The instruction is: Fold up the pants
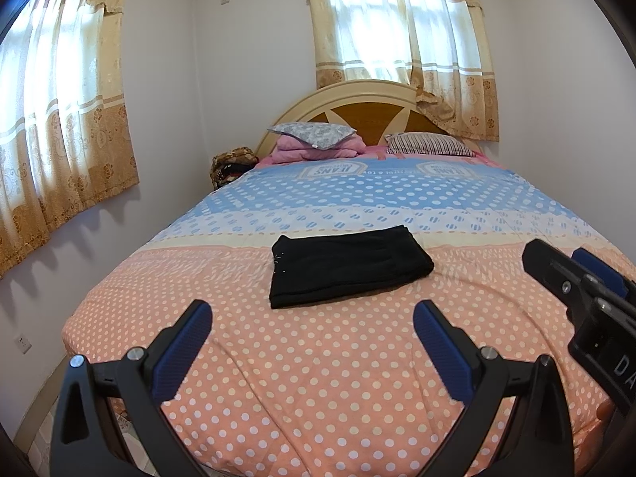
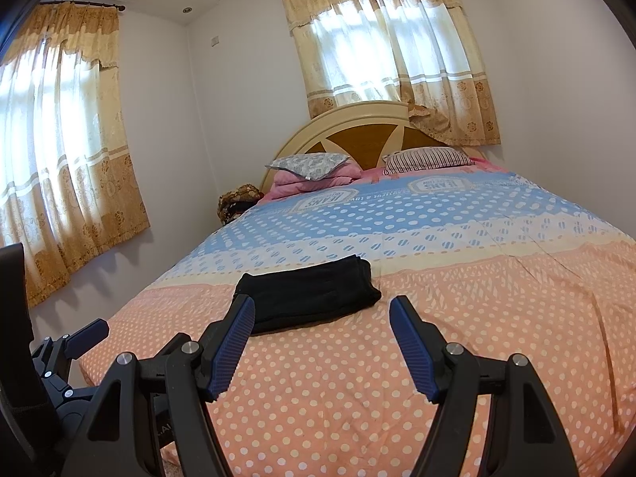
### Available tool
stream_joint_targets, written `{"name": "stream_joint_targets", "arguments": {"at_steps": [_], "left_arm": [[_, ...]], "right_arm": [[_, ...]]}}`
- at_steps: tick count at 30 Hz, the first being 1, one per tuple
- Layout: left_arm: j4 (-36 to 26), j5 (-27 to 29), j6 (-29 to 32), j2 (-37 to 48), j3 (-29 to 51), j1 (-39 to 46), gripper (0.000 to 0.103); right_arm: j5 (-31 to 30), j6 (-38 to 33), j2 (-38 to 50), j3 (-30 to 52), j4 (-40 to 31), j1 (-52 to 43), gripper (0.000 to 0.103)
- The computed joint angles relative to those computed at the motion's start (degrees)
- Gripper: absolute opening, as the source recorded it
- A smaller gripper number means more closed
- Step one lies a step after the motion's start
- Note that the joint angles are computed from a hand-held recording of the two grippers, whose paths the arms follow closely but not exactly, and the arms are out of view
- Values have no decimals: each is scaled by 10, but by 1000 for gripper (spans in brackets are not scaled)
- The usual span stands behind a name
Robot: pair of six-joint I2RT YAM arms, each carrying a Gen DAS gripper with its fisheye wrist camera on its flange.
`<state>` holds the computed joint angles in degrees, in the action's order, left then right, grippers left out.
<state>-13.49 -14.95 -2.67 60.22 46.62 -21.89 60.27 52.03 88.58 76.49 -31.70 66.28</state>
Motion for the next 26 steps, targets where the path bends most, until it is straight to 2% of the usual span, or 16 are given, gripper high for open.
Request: {"name": "stream_joint_targets", "arguments": {"at_steps": [9, 14, 19, 26], "left_arm": [[-25, 8, -21, 18, 21, 16, 103], [-30, -28, -19, 36, 29, 6, 103], [-39, 10, -24, 39, 29, 18, 103], [-25, -18, -8, 40, 21, -2, 103]], "right_arm": [[5, -4, 3, 4, -3, 0, 72], [4, 4, 6, 6, -8, -1, 72], [1, 12, 10, 9, -13, -5, 72], [-4, 15, 9, 2, -6, -9, 72]]}}
